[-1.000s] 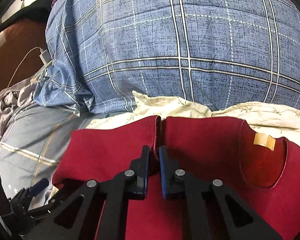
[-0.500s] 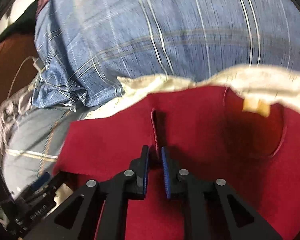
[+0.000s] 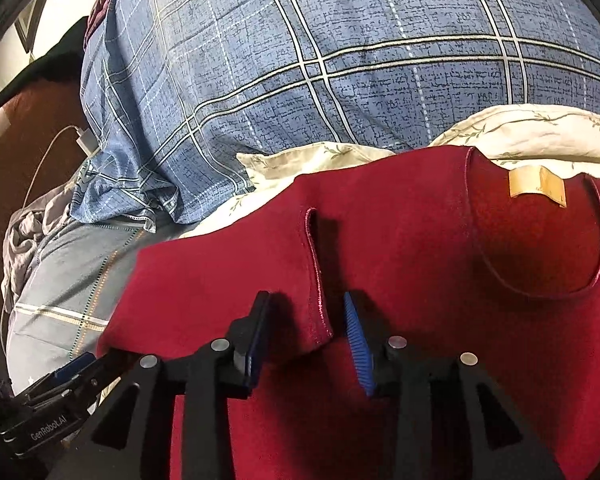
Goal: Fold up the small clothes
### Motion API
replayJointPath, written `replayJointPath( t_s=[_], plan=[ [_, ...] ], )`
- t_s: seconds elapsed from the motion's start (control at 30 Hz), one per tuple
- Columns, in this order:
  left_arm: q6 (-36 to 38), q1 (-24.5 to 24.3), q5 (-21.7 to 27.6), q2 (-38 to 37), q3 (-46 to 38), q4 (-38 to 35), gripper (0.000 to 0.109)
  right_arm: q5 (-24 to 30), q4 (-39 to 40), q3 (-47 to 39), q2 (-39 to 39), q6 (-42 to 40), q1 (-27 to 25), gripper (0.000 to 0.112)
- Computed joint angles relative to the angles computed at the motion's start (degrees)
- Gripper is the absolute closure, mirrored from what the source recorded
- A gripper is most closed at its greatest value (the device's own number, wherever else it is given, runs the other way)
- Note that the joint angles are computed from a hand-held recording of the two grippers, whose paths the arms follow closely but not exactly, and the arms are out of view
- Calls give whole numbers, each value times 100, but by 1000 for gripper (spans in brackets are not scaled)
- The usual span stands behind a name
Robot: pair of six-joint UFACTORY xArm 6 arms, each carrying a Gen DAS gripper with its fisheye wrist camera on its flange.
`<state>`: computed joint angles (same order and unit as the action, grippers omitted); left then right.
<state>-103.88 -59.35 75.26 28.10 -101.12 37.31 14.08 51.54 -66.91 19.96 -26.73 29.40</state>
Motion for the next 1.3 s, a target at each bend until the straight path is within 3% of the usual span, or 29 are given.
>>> replayJointPath(
  t_s=[0.87,0.93,0.97,1.0,1.07,1.3],
  plan=[
    [143,-15,-20,-8,28,-58,25,-90,-265,6,48,131,40,69],
    [172,0,-31,-6,32,-73,25,-166,-649,51,27,479,56,72],
    [183,11,-56,-12,46,-78,25,-236,-1017,98,6,803,64,79],
    [187,20,-82,-37,82,-76,25,-286,-1417,150,-27,1151,66,95],
    [131,25,-129,-112,175,-22,25,-335,-1779,238,-126,1395,84,103],
    [-679,-10,-371,-798,1033,325,25,-119,-452,559,-923,391,-59,104]
  ],
)
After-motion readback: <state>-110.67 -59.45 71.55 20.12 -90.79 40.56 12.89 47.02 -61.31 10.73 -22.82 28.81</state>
